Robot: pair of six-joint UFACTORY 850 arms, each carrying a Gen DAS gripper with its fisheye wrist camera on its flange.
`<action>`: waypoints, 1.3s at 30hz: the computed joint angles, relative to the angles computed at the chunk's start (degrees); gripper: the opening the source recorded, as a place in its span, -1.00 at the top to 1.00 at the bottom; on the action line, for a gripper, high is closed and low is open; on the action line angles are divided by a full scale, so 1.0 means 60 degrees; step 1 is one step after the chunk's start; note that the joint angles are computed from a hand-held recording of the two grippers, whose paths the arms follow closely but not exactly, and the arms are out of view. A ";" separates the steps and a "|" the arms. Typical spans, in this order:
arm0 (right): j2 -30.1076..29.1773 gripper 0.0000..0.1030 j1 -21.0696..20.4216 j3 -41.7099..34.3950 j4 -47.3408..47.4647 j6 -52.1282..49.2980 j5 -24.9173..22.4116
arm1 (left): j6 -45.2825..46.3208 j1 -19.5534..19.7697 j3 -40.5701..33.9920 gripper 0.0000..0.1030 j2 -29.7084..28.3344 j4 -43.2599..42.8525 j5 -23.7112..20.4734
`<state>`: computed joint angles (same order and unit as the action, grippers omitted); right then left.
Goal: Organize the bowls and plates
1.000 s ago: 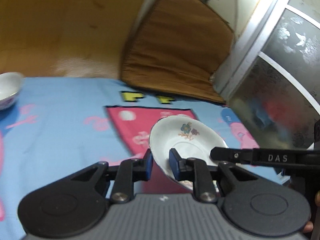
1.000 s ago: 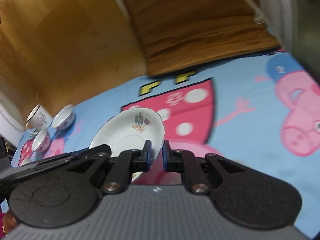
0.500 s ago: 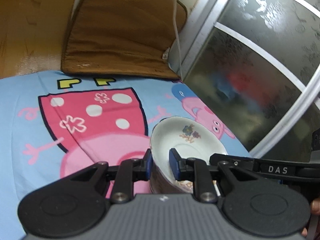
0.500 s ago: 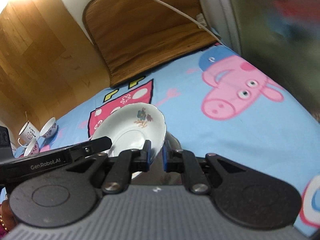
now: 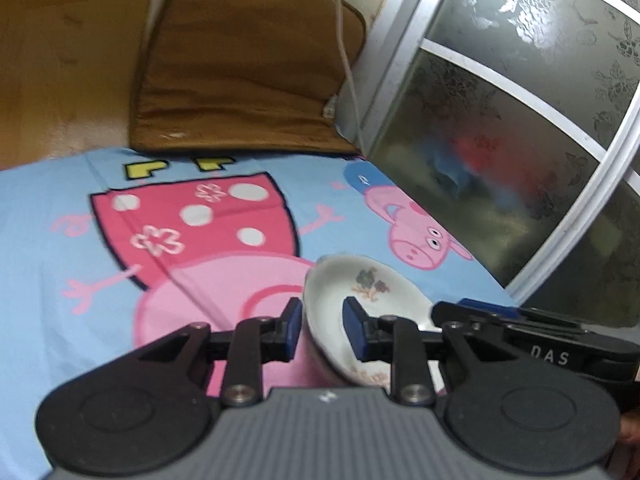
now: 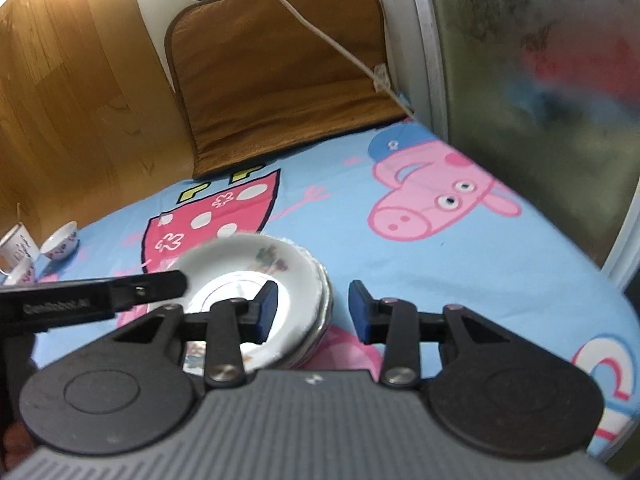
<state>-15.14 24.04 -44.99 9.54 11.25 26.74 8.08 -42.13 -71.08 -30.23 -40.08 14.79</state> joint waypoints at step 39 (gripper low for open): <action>-0.3444 0.26 0.2915 -0.5633 -1.4657 1.4321 -0.1172 | -0.0709 0.0699 0.7792 0.49 0.5585 -0.3829 0.4880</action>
<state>-35.81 41.53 -78.79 -78.40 97.17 19.71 3.82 -37.94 -24.33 3.28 -63.06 44.07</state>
